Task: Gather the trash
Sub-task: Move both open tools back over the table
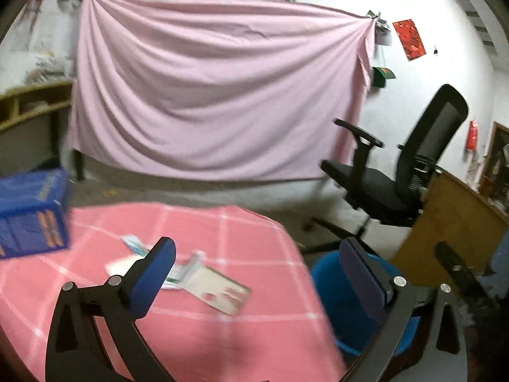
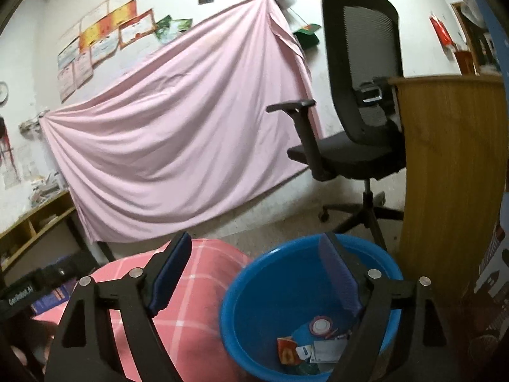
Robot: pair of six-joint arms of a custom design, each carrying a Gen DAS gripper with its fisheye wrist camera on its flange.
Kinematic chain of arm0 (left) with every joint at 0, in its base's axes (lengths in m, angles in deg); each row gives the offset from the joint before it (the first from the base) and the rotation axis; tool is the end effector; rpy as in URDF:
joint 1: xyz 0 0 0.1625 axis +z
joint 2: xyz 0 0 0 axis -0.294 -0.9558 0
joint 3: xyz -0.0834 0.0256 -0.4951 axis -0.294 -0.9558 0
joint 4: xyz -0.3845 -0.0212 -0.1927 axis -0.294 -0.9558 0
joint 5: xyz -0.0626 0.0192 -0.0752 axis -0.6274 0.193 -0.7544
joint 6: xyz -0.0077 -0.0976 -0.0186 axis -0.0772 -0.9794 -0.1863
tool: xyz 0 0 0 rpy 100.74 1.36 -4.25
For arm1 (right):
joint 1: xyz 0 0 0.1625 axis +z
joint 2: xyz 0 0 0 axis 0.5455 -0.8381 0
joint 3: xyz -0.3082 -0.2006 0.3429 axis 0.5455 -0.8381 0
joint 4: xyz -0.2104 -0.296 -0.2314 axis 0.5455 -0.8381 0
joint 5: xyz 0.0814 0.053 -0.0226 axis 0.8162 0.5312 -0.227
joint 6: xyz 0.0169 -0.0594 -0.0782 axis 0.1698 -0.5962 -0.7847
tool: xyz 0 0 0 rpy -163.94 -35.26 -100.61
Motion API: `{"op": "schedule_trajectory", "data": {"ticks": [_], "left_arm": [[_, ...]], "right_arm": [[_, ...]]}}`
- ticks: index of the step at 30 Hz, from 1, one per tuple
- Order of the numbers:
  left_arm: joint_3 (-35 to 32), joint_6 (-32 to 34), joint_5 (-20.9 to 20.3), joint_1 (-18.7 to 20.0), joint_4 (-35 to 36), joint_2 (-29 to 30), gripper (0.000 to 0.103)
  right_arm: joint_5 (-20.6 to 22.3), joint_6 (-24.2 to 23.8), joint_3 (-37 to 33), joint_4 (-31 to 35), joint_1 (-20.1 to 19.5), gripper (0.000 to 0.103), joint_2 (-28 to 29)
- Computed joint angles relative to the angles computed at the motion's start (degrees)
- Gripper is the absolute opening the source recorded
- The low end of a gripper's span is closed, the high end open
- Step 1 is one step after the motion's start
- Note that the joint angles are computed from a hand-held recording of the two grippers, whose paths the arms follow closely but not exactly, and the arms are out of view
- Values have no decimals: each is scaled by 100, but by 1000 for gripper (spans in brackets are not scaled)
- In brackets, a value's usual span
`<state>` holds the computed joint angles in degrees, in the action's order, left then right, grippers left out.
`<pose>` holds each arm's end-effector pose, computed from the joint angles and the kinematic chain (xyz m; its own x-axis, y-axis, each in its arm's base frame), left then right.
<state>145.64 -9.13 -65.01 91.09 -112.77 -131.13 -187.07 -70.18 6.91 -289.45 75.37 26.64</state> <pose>-0.0663 -0.7682 0.2881 -0.7677 0.4510 -0.4553 0.6376 0.4658 -0.6136 0.2861 -0.6533 0.0230 -0.8029 0.3674 0.4694 -0.4210 0.2081 -0.8829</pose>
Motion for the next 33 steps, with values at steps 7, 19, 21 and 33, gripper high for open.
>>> {"op": "schedule_trajectory", "data": {"ticks": [7, 19, 21, 33], "left_arm": [[19, 309, -144, 260, -615, -63, 101], [64, 673, -639, 678, -1455, -203, 101], [58, 739, -658, 744, -1505, -224, 101], [-147, 1262, -830, 1139, -1361, -234, 101]], "right_arm": [[550, -553, -332, -281, 112, 103, 233], [1464, -1529, -940, -407, 279, 103, 715], [1521, -1615, -1054, -278, 303, 103, 782], [1760, -1977, -1669, 611, 356, 103, 1159]]}}
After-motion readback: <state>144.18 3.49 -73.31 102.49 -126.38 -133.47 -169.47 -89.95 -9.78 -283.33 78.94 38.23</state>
